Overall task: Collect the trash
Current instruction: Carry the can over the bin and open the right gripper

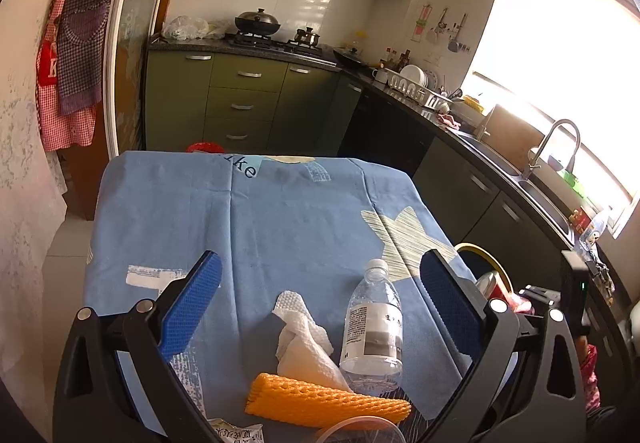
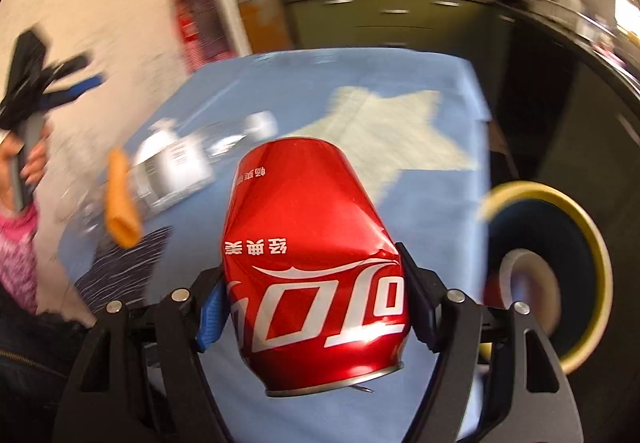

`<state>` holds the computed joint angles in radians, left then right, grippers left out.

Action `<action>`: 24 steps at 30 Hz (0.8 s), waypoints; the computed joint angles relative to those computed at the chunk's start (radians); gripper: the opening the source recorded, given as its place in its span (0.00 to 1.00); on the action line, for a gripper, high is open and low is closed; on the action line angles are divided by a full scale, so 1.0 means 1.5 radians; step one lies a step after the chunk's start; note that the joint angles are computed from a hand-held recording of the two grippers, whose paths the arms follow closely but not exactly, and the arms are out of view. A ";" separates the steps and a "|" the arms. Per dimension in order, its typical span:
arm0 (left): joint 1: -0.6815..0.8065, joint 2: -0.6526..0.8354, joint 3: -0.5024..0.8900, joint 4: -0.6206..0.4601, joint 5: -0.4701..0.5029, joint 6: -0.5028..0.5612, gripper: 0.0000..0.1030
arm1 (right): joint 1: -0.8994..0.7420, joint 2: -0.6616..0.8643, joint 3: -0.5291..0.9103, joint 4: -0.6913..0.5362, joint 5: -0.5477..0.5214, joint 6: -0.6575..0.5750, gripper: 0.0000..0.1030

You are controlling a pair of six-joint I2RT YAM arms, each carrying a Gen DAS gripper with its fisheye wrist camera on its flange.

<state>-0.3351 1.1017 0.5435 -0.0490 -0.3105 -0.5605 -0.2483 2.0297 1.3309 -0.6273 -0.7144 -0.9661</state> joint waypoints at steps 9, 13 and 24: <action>-0.013 0.040 0.026 0.001 0.005 0.007 0.95 | -0.046 0.202 0.287 0.033 0.214 0.263 0.67; -0.019 0.057 0.045 -0.013 0.005 0.016 0.95 | -0.045 0.264 0.347 0.088 0.299 0.371 0.68; -0.044 0.126 0.124 -0.057 0.017 0.059 0.95 | -0.075 0.148 0.150 0.186 0.209 0.373 0.73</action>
